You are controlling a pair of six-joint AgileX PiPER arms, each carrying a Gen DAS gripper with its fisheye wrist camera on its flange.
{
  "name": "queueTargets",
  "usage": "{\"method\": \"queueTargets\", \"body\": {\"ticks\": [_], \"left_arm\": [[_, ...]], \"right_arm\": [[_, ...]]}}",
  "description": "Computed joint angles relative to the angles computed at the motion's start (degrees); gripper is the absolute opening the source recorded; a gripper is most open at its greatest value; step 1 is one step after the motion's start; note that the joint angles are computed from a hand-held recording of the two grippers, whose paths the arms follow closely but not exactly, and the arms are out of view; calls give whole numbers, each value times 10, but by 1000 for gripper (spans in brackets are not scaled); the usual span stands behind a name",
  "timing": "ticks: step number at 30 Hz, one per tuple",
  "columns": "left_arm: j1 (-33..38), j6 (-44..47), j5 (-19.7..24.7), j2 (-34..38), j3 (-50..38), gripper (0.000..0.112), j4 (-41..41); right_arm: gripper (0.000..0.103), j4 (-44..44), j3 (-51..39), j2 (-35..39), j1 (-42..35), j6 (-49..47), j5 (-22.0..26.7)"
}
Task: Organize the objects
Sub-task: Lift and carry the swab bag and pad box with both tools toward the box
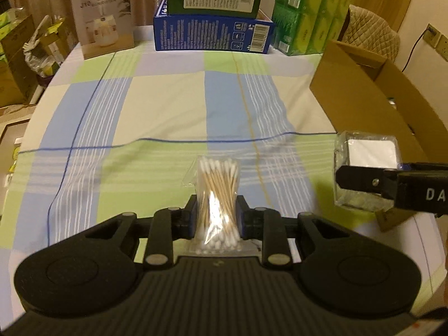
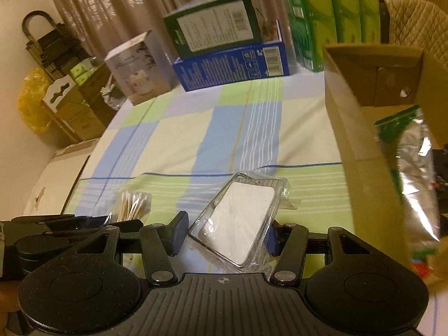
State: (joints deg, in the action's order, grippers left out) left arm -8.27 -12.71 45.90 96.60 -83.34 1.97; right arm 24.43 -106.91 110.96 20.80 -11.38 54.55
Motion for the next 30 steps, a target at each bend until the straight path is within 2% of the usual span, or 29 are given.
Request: {"method": "queueTargets", "body": {"ticks": [5,14,20,30], "left_arm": [[-42,-72,23,-68,43,22,39],[-117,-175,69,-152,73,22,87],[-169,-233,97,-178,71,22,119],[-235,-291,122,-178,43,22,147]], "right_arm": [[51,9,66,-77,-6,-24,0],[51,20,134,-167,-20,-60,9],[51,45,173,-213,-47,-95,23],[51,87,199,-258,-120,-148,63]]}}
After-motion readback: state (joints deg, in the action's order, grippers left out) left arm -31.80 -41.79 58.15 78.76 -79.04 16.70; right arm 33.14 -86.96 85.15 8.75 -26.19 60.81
